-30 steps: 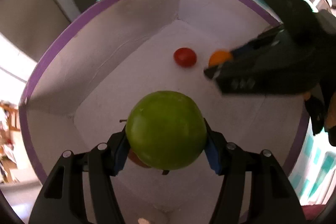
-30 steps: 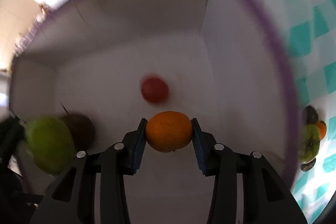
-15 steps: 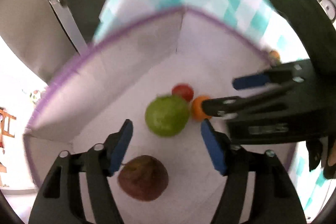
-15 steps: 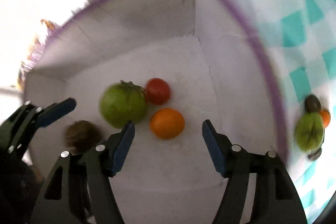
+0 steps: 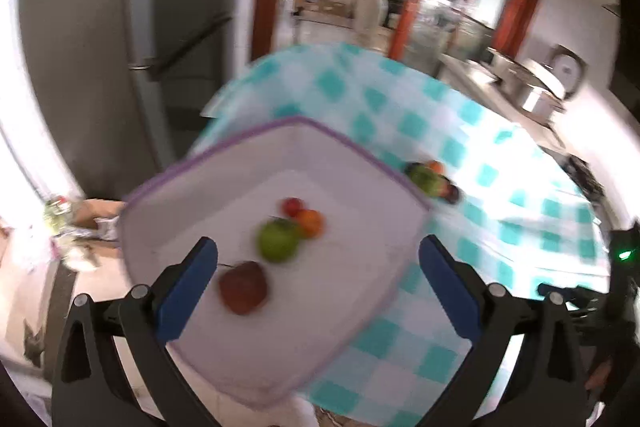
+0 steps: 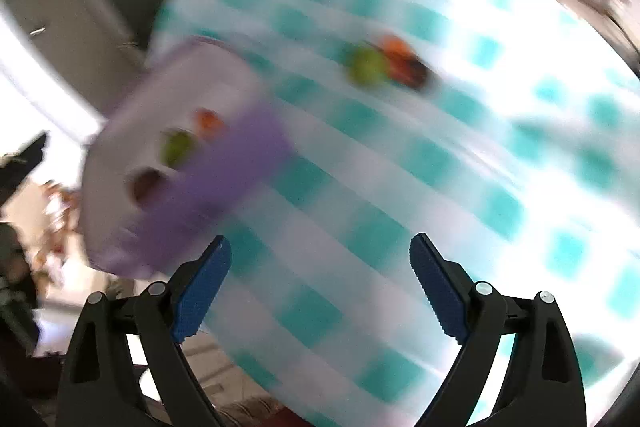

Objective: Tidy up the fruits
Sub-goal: 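Move both tools back to the fruit pile and grasp a dark brown fruit with the right tool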

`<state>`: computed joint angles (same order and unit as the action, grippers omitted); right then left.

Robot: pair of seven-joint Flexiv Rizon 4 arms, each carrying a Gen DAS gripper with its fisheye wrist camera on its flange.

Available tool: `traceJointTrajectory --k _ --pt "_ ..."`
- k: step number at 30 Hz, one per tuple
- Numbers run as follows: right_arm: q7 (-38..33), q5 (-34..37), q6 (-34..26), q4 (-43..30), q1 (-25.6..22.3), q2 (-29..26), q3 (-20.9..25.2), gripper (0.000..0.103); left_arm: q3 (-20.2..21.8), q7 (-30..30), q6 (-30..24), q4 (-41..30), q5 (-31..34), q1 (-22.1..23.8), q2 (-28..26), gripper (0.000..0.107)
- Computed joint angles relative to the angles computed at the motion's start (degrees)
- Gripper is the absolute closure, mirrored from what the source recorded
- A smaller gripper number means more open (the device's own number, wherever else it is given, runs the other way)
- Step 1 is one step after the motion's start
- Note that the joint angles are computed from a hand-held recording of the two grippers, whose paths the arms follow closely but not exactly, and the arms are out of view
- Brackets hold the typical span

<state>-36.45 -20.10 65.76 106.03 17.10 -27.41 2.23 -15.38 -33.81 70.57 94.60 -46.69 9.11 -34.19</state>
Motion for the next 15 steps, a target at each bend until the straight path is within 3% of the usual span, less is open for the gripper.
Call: traceJointTrajectory --k 4,6,10,15 --pt "3.5 -2.9 -0.9 3.9 -0.2 1.8 -2.8 0.015 -2.9 4.9 -3.1 2.3 -0.6 -1.3 1.6 0.006" --pt "2.6 -4.6 -1.1 4.5 -2.0 1.8 -2.0 0.015 -2.8 7.3 -5.0 2.9 0.0 -2.7 2.0 0.006" --pt "-6.5 -3.5 -0.8 -4.0 -4.7 -6.7 -1.8 0.016 0.2 7.1 -8.0 1.0 6.0 -7.9 -0.2 0.006" --pt "-19.7 0.9 -2.3 -21.3 -10.0 -19.8 0.5 0.017 5.2 -1.5 -13.8 -7.3 17.2 -14.4 -7.0 0.006"
